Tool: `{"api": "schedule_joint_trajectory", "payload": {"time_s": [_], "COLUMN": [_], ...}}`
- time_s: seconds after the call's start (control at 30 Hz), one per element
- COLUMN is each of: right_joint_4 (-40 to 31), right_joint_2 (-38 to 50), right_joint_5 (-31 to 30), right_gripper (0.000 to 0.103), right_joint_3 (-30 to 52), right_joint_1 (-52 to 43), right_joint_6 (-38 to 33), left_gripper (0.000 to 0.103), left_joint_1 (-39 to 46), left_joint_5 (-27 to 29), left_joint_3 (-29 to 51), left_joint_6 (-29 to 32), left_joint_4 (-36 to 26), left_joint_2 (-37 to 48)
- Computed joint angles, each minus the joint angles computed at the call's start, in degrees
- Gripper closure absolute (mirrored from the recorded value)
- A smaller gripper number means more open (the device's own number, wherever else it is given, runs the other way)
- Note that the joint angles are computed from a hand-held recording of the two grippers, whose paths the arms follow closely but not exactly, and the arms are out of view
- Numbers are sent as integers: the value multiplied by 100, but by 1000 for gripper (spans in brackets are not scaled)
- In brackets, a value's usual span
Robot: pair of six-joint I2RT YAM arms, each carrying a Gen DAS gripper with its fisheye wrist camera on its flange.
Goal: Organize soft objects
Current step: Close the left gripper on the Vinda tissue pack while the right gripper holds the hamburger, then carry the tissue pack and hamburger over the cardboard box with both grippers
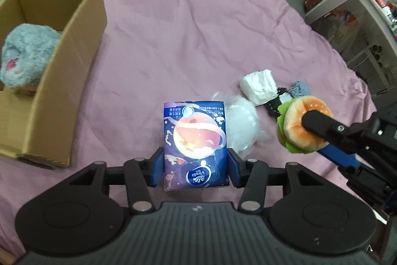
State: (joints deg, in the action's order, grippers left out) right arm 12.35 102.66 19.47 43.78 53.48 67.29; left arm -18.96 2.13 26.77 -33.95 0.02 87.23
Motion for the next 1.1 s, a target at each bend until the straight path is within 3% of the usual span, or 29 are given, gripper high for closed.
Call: {"api": "schedule_joint_trajectory", "payload": {"time_s": [0.67,1.1], "right_joint_4": [-1697,-2238], "right_joint_2": [-521,-379], "right_joint_5": [1109,1608], "right_gripper": [78,78], "right_joint_3": [789,1556], "right_joint_1": [1239,1825], "right_joint_6": [517,457], "left_gripper": [53,53], "left_joint_1": [879,2475], "left_joint_5": [429,1293], "left_joint_3": [-543,-389], "left_joint_6": [796,1934], "left_joint_4": [-2194,-3733], "left_joint_2": [-3431,-4921]}}
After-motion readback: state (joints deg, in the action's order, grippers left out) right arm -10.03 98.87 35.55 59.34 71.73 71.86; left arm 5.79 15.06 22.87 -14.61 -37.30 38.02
